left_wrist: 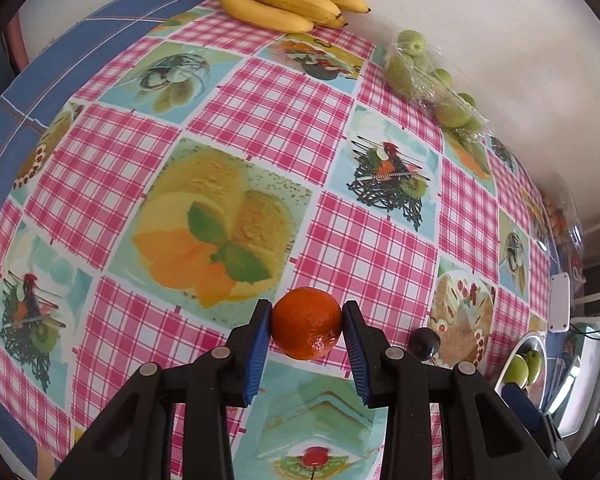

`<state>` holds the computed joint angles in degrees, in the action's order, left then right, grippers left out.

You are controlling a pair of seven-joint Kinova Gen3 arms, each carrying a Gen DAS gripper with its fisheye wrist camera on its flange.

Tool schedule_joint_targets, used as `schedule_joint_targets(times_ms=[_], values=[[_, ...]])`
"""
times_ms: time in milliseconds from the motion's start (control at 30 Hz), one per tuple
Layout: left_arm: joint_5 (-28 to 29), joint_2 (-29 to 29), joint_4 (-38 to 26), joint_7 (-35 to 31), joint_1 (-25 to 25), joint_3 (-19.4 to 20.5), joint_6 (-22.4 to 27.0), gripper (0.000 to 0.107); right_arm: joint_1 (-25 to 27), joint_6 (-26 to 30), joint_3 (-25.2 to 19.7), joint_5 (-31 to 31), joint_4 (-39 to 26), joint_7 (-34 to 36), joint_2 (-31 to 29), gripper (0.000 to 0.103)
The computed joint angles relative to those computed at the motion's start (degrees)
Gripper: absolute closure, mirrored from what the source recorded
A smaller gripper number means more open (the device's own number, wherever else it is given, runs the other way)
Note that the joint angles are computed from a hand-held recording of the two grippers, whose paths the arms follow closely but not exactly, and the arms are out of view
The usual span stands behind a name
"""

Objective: Organize fruits
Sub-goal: 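Grasp the tangerine with the left tool while the right tool grasps the dark plum, then carry the tangerine and plum in both tools over the steel bowl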

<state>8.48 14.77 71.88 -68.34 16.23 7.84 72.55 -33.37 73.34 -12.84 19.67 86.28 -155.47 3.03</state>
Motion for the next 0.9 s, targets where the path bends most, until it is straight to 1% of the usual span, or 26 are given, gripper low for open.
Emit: schedule_joint_targets(times_ms=[200,233,267,400,567,600,733,900], values=[[0.50,0.07,0.39,0.59,-0.62,-0.32,-0.32,0.069,0.94,-2.75,1.05,-2.32,-0.10,1.27,1.94,0.001],[0.56,0.16,0.44,0.73,-0.66,-0.33,-0.45,0.069,0.91,-2.93,1.16,-2.39,-0.20,1.48,2.32,0.003],[0.65,0.23,0.46,0.81,-0.73,-0.33,-0.48,0.069,0.83,-2.99,1.27,-2.42,-0.34,1.65,2.66,0.007],[0.85,0.57,0.46,0.91,-0.83,-0.27,-0.53,0.069,0.54,-2.85,1.83,-2.84,-1.02,2.36,3.90,0.017],[1.19,0.53,0.70,0.93,-1.03,-0.27,-0.83,0.069,0.07,-2.43,2.47,-2.56,-1.64,2.95,5.01,0.039],[1.18,0.59,0.66,0.95,-1.04,-0.27,-0.82,0.069,0.04,-2.28,2.59,-2.58,-1.79,3.11,5.23,0.041],[1.34,0.75,0.71,0.99,-1.07,-0.25,-0.94,0.069,-0.30,-2.03,3.00,-1.97,-2.32,3.41,5.99,0.055],[0.68,0.98,0.52,1.32,-0.73,-0.30,-0.91,0.069,-0.45,-2.27,3.36,-1.95,-3.02,4.60,6.98,0.063]])
